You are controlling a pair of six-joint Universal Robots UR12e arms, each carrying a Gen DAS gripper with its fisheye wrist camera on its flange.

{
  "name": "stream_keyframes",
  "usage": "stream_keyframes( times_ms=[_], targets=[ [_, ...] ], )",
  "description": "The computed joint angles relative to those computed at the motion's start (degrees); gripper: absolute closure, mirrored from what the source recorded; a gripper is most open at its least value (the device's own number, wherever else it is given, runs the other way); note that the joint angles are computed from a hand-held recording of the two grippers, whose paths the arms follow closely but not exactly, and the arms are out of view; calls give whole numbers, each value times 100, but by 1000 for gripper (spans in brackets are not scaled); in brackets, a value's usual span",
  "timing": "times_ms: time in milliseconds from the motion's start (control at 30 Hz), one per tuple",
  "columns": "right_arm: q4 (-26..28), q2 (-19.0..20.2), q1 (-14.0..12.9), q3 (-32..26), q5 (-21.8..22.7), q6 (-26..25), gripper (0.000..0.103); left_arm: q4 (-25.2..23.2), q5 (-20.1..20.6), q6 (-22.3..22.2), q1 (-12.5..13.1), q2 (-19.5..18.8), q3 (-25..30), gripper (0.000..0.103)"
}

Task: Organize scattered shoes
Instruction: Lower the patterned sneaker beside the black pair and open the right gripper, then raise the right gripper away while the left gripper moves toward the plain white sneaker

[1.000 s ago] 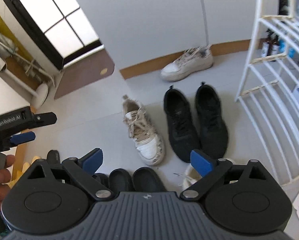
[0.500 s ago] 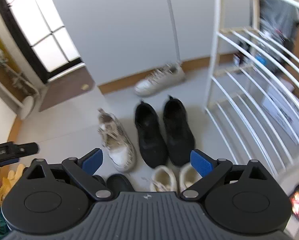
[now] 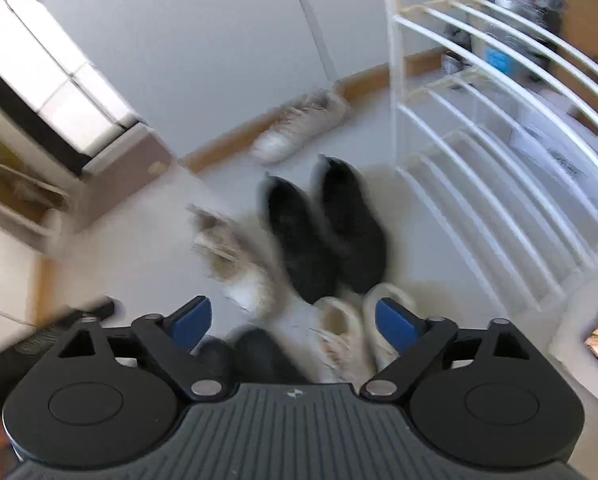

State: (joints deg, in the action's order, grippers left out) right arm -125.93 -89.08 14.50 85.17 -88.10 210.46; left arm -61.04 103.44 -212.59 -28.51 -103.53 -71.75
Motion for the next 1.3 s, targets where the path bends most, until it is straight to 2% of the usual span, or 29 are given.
stream_keyframes(
  times_ms=[67, 167, 200, 267, 333, 467, 533, 567, 733, 833, 900, 933, 1000, 1033, 1100, 1233, 1300],
  targets=[
    [377, 6, -68, -64, -75, 96, 8, -199, 4, 47, 12, -109, 208, 8],
    [152, -41, -276, 74, 405, 396, 8, -351, 122, 29, 35, -271, 474, 8],
    [134, -27, -273, 67, 368, 422, 8, -367, 145, 4, 43, -311, 516, 8],
    [187, 33, -214, 10, 218, 295, 8, -401, 152, -86, 75, -371, 553, 10],
    [221, 88, -160, -39, 132, 94, 8, -212, 138, -269, 104, -382, 464, 14],
    [77, 226, -21, -107, -171, -364, 8, 296, -65, -466, 150, -394, 256, 14],
    [79, 274, 22, -135, -330, -575, 8, 264, -44, -502, 133, -427, 285, 14],
    [248, 313, 62, -178, -495, -619, 8, 315, 0, -464, 113, -433, 277, 14],
    [399, 379, 58, -223, -730, -200, 8, 339, 88, -135, 64, -489, 282, 13],
    [-50, 353, 138, -42, -1004, -261, 8, 92, 147, 77, 45, -595, 385, 14],
    [143, 411, 113, -119, -713, -536, 9, -97, 222, -30, 44, -679, 491, 14],
    [88, 419, 104, -167, -654, -521, 10, -82, 220, -97, 45, -680, 489, 14],
    [-389, 414, 112, -114, -654, -399, 8, -51, 187, -189, 44, -675, 483, 14],
    [-380, 428, 109, -144, -628, -385, 8, -58, 151, -204, 41, -667, 489, 14],
    [-301, 499, 69, -259, -312, -537, 8, -30, 109, -228, 39, -638, 475, 14],
    [0, 569, 73, -397, -246, -958, 8, 96, 123, -559, 35, -489, 425, 14],
    [138, 532, 11, -379, -73, -954, 8, 185, 45, -651, 50, -367, 391, 13]
  ],
)
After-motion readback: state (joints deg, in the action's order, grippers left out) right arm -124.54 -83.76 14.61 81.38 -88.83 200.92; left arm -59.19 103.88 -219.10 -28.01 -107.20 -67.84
